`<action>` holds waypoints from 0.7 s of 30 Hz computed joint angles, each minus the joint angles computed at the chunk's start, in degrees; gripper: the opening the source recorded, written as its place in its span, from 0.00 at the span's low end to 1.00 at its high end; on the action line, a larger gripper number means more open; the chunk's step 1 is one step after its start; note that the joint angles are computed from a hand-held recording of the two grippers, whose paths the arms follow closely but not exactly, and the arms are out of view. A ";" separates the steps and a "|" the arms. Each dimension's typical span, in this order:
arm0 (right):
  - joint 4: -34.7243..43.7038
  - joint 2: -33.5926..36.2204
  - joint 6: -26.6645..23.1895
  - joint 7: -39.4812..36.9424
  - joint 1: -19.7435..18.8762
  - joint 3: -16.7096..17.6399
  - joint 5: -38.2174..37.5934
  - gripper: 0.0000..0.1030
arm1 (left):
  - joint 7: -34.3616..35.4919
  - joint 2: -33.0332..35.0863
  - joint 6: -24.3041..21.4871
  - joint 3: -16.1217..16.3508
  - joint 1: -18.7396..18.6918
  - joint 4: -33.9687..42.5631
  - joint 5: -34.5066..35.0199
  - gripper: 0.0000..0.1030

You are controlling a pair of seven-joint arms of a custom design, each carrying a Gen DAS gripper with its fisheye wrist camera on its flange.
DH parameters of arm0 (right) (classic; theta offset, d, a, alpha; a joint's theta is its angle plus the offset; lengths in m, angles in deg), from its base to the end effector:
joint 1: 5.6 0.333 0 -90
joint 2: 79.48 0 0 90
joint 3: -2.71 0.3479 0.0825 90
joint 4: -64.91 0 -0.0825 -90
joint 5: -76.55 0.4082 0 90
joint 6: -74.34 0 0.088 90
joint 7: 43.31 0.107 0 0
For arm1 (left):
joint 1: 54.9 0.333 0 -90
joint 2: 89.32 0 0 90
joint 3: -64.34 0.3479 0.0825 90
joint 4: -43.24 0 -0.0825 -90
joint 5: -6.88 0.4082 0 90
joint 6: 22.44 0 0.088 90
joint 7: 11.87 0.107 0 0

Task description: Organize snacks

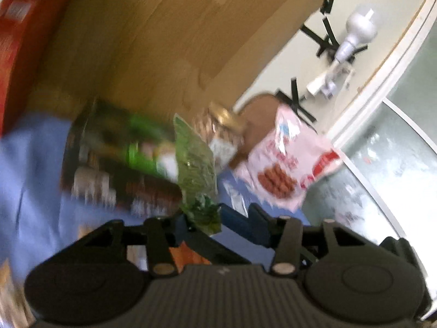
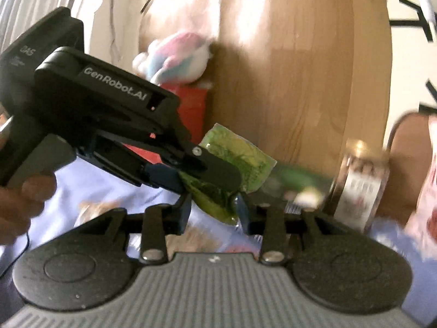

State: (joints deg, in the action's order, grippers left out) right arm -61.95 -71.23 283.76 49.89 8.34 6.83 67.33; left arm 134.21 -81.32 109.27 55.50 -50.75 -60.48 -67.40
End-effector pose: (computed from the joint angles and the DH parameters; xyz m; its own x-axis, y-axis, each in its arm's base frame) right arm 0.5682 0.2049 0.4895 0.4012 -0.9146 0.0494 -0.2319 -0.1536 -0.9605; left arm 0.6611 -0.0695 0.5371 -0.4854 -0.6330 0.6031 -0.7282 -0.0890 -0.6795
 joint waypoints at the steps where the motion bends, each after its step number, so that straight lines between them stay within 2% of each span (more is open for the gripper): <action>1: 2.49 1.46 -1.09 1.59 -0.88 0.19 -1.60 0.40 | -1.24 1.76 1.71 -0.18 -0.55 2.30 0.73 0.51; 2: 5.34 3.22 -2.56 2.60 -1.53 0.38 -2.57 0.42 | -2.52 3.59 3.45 -0.48 -1.00 4.55 1.84 0.54; 3: 8.24 5.15 -4.14 2.35 -1.55 0.32 -2.60 0.43 | -3.83 5.41 6.62 -0.86 -1.71 6.60 3.77 0.62; 4: 10.89 7.01 -5.63 1.51 -1.24 0.09 -2.16 0.43 | -5.43 6.61 11.13 -1.24 -2.67 7.63 6.28 0.68; 5: 13.10 8.56 -7.09 1.23 -1.38 0.34 -1.88 0.44 | -7.81 7.60 16.45 -1.38 -4.01 8.20 10.18 0.68; 6: 14.53 9.48 -8.96 3.12 -3.53 2.21 -3.61 0.44 | -9.87 8.31 20.05 -1.29 -5.07 8.42 14.32 0.68; 7: 15.11 9.69 -10.15 5.33 -6.03 4.55 -5.15 0.44 | -10.60 8.36 21.56 -1.58 -5.16 8.07 16.22 0.68; 8: 14.76 9.65 -9.58 7.99 -9.10 7.25 -6.98 0.44 | -9.22 7.66 21.84 -2.61 -4.07 7.02 15.03 0.68; 10: 11.78 8.36 -5.54 15.61 -15.99 12.19 -13.58 0.44 | -1.22 4.84 19.34 -5.35 -0.03 3.75 6.83 0.69; 12: 7.90 6.12 -2.31 22.82 -20.15 13.73 -19.12 0.44 | 6.03 1.42 17.99 -5.22 1.49 -0.39 -0.42 0.75; 14: 4.14 3.77 -0.48 30.32 -23.31 14.18 -24.74 0.44 | 9.26 -1.05 16.07 -3.64 1.55 -3.52 -4.62 0.79; 16: 1.15 1.90 -0.90 36.00 -24.64 13.51 -28.50 0.44 | 8.37 -2.95 12.73 -1.68 1.25 -6.43 -5.25 0.79; 18: -1.46 0.22 -3.68 35.71 -22.63 11.31 -26.28 0.44 | 5.85 -3.94 9.06 -0.12 0.64 -8.59 -3.93 0.79; 19: -1.60 -0.28 -6.04 39.30 -23.27 11.54 -28.48 0.44 | 4.86 -4.15 7.63 0.50 0.41 -9.33 -3.15 0.79; 21: 1.14 1.75 -8.70 52.16 -27.80 14.24 -39.28 0.44 | 2.99 -4.82 6.07 1.21 -0.19 -11.50 -1.75 0.79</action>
State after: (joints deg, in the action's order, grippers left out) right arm -60.81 -69.49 275.06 102.05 -19.46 21.07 28.05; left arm 137.21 -86.14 115.35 56.71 -50.94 -71.97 -69.15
